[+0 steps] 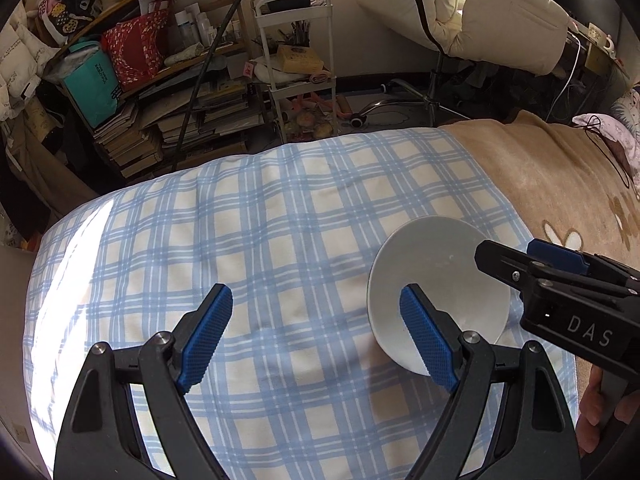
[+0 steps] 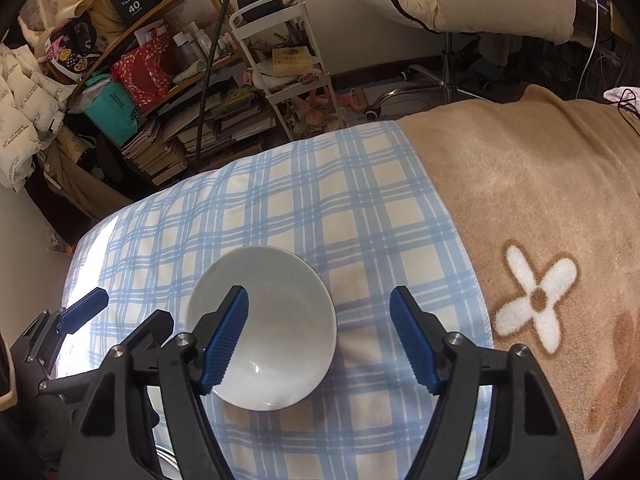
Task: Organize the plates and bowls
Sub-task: 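Close both grippers on the red-patterned bowl rim and lift it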
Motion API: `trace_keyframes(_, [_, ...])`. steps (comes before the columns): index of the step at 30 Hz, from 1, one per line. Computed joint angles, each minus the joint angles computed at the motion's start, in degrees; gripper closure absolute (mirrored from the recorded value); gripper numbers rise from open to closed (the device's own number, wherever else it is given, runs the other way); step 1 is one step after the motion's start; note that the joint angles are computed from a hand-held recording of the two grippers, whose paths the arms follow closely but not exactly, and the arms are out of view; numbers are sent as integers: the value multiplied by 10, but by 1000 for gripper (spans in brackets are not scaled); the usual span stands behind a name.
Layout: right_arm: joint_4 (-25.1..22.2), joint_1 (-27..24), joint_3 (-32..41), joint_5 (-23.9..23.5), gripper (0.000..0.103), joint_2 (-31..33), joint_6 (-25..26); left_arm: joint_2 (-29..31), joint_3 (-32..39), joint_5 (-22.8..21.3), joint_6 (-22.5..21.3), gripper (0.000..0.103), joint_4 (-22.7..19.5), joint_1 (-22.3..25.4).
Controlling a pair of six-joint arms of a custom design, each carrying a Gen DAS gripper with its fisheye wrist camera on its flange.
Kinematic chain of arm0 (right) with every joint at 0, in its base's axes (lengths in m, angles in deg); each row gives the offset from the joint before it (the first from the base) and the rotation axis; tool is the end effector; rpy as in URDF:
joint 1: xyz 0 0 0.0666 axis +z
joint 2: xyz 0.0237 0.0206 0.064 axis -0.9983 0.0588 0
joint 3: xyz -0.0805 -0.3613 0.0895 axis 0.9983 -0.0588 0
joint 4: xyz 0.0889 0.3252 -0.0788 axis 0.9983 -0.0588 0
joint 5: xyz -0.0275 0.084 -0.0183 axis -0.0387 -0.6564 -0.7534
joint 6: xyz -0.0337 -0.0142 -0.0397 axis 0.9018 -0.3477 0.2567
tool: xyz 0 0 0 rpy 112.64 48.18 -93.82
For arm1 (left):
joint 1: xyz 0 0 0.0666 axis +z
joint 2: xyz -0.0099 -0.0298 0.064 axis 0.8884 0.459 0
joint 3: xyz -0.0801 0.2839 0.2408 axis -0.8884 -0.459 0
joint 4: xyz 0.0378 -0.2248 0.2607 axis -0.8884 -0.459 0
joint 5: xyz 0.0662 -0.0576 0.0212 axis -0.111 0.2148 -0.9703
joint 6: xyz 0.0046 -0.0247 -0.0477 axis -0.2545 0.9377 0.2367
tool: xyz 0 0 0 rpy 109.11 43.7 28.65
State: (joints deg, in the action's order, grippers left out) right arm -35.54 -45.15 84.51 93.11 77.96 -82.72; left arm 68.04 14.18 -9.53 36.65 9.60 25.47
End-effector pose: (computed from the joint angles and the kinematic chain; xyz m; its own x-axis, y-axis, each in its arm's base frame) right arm 0.3148 0.2566 0.3662 -0.5595 0.6964 -0.4494 0.6452 0.7063 0.2912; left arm 0.4236 -0.3240 0.3738 -0.5472 0.6535 -0.5229 0.7380 0.6715 0.0670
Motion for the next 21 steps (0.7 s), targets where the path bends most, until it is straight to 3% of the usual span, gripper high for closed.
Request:
trace_keyframes(8, [62,-13,-44,-42,64,-12,-1,24,11,3,-8,52,-27,-13])
trace_keyframes(10, [83,-16,-56,-54,72,-15,-3,35,20,5,-5,54,-39,-16])
trace_keyframes(11, [94,-17,-62,-59,76,-17,-5,40,23,8,-3,62,-43,-16])
trace_keyframes(13, [106,-18,-68,-68,81,-18,-9,49,29,17,2,70,-52,-15])
trace_keyframes(14, [103,-18,-67,-69,84,-16,-10,54,32,21,5,80,-56,-14])
trace_keyframes(21, [120,-13,-73,-68,87,-9,-6,68,41,30,19,91,-86,-18])
